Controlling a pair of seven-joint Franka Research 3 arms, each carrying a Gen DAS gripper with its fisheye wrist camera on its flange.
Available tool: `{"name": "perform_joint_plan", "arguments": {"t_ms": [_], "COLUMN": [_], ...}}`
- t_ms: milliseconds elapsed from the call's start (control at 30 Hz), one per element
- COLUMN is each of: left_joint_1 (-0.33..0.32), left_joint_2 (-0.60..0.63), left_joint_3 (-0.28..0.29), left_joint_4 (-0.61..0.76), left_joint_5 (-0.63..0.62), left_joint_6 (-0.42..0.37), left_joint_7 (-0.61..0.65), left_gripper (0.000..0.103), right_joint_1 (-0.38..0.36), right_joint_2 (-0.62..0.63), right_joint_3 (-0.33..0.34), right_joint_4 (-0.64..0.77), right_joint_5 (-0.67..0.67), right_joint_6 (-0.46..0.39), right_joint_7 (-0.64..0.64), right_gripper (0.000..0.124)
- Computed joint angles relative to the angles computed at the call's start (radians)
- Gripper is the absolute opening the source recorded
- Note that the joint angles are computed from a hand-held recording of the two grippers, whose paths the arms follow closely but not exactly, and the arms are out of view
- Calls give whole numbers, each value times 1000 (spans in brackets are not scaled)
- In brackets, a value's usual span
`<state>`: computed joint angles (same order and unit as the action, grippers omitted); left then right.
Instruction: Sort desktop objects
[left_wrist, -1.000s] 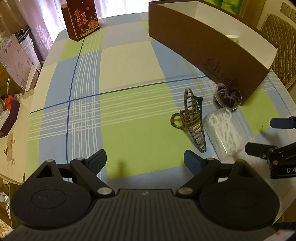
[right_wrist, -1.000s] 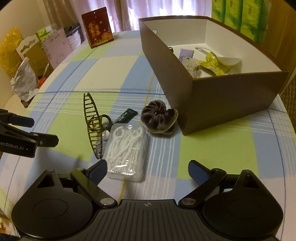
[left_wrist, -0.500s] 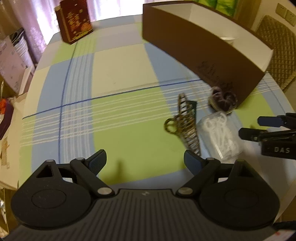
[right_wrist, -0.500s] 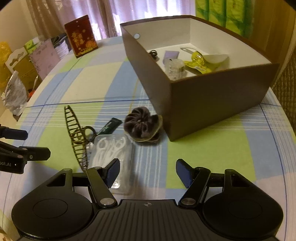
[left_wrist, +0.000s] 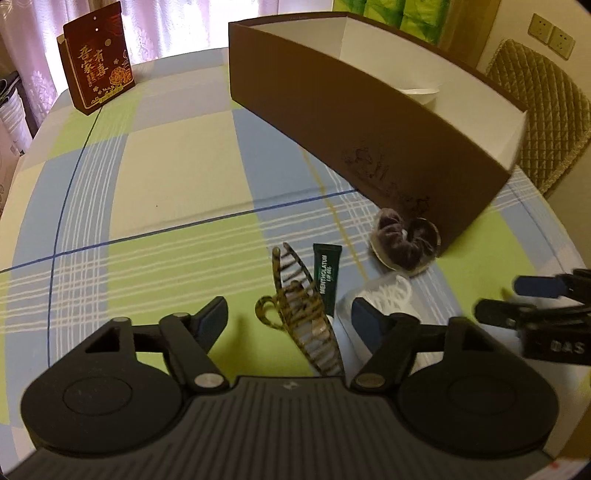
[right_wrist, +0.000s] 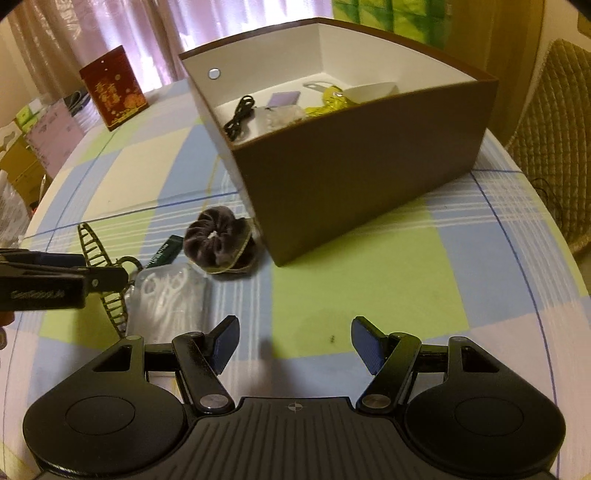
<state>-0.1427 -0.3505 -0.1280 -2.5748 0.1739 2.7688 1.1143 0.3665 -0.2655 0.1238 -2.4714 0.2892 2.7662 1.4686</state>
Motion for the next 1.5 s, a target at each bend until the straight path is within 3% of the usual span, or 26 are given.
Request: {"name": "perform_joint_plan", "arguments": {"t_ms": [167,233,333,633,767,933,1100,1133,1167,1267,1500], "left_joint_1": [-25,-27,15,98,118,121,117,115,113,115,101], "left_joint_2": [33,31,14,-93,-128,-134,-114,-109,-105,-99,-106], "left_joint_3": [33,37,8,16,29,42,45,49,51,51,66], "left_joint_4": [5,-1,-17,-98,-121,-124,-109,-106,-104,-103,-115], "left_joint_5": [-66,-84,-23,49,60,61,62,57,54,52,29], "left_joint_6": [21,33,40,0,-19,-26,-34,-35,-36,-32,-20], "left_joint_7": [37,54,34,-46,-64,-53,-31,-25,-20,-9,35], "left_gripper": [37,23,22,22,22,23,23,23,23,23,23], "right_joint_1": [9,18,37,92,111,74,45,39,42,49,63], "right_joint_2": [1,6,16,71,117,181,236,245,252,248,189], "right_joint_3": [-10,-14,-19,-14,-8,31,41,39,35,26,-5], "right_joint_4": [2,6,11,46,79,121,164,170,174,166,153], "right_joint_5": [25,40,74,191,262,158,-35,-103,-102,-86,192], "right_joint_6": [1,4,13,79,121,153,161,156,155,167,56], "right_joint_7": [-18,-37,-76,-197,-203,-9,282,353,361,330,-10], "right_gripper": [65,65,65,65,59,59,59,55,41,27,16]}}
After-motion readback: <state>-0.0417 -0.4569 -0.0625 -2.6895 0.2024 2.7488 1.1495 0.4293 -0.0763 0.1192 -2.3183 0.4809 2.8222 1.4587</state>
